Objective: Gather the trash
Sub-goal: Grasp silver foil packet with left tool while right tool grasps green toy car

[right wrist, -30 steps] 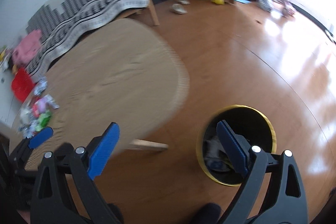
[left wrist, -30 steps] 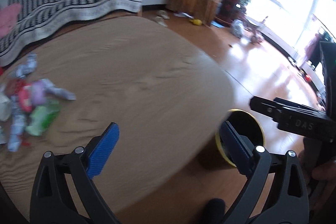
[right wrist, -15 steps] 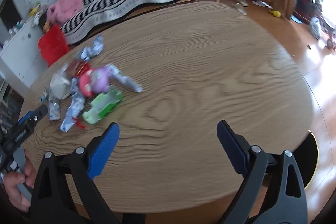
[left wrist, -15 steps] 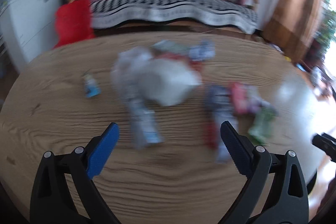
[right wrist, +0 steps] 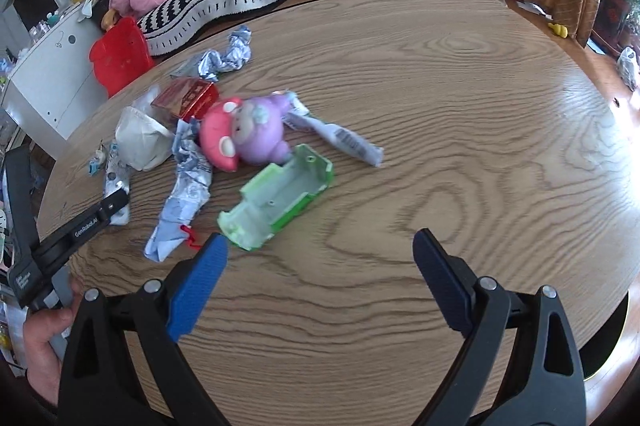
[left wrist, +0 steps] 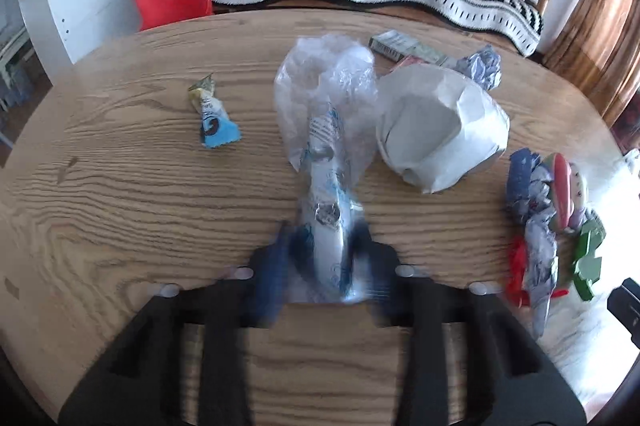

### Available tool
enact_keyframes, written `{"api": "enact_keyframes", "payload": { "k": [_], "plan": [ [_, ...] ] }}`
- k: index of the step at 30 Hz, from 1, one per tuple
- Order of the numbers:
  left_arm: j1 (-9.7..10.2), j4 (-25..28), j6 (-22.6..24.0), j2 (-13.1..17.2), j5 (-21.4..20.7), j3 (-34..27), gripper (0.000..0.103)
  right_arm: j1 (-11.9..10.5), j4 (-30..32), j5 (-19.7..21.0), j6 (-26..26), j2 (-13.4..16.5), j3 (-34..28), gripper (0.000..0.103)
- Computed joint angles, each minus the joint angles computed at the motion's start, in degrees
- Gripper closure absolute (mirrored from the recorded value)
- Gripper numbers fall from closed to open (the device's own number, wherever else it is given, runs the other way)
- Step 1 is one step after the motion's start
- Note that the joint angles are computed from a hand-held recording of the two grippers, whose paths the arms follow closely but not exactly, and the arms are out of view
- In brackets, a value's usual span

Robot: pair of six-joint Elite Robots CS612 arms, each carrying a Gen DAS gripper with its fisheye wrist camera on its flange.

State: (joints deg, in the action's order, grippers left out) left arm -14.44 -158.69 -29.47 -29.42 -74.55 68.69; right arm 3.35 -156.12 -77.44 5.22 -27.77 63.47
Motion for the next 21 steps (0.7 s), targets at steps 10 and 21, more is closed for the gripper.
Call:
{"api": "enact_keyframes", "payload": {
  "k": [10, 21],
  "plan": [
    [-0.35, -4.47, -1.45, -3.43, -0.97, 4.93, 0.077, 1.28, 4.24, -1.33, 4.39, 3.82, -6.7, 0.012],
    [-1.28, -6.3, 2.16, -4.4, -0.34, 6.79, 0.077, 2.7, 2.48, -9.69, -0.04, 4.32, -7.25, 0.067]
  ]
}}
